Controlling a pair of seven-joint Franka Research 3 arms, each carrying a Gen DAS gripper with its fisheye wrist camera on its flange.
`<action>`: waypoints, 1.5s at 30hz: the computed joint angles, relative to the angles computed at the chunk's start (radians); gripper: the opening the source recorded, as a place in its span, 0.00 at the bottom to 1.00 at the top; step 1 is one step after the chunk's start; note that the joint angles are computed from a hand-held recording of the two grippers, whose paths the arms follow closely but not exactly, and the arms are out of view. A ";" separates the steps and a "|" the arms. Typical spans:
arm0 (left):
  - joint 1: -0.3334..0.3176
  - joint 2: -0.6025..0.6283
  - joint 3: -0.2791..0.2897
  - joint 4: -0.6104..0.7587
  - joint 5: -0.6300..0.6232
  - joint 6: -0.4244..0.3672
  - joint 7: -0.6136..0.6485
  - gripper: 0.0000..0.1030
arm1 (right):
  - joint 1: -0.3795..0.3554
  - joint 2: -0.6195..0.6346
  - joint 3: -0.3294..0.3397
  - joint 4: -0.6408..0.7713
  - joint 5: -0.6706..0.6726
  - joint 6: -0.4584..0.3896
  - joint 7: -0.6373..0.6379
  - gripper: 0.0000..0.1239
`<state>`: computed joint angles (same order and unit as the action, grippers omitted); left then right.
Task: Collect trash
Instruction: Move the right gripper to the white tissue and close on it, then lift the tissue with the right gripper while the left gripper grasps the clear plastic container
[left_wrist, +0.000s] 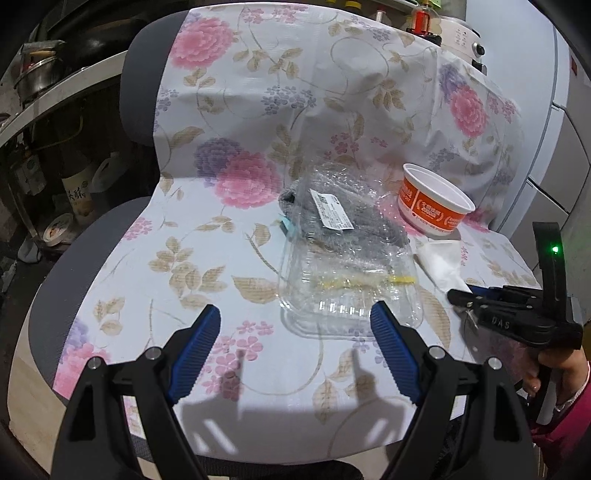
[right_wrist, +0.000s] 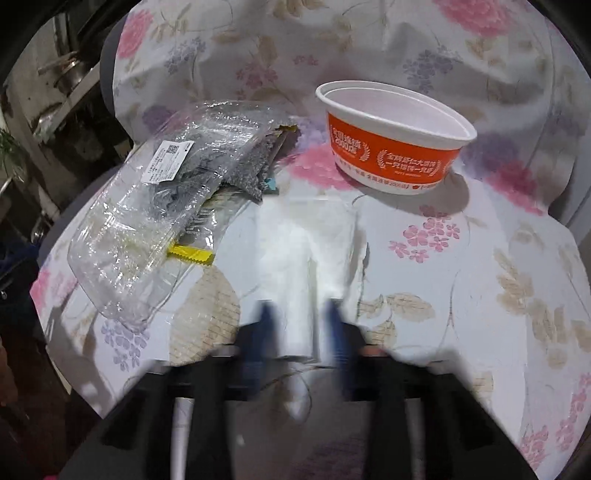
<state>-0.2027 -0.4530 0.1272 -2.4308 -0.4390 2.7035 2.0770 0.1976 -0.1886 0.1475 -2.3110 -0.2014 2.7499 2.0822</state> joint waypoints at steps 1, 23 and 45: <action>0.004 0.001 0.000 0.004 0.002 -0.005 -0.005 0.79 | 0.008 -0.007 -0.007 -0.004 0.022 0.006 -0.015 0.05; 0.075 0.293 -0.085 0.264 -0.084 -0.108 0.072 0.43 | -0.165 -0.405 0.172 -0.222 -0.037 0.016 0.159 0.05; -0.008 -0.095 -0.043 0.066 -0.385 -0.158 0.265 0.05 | -0.183 -0.596 0.215 -0.271 0.012 -0.010 0.207 0.05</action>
<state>-0.2107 -0.5484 0.0844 -2.3651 -0.8240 2.5451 2.3424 0.0144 -0.7845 0.3623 -2.5816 -0.1892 2.7401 2.2896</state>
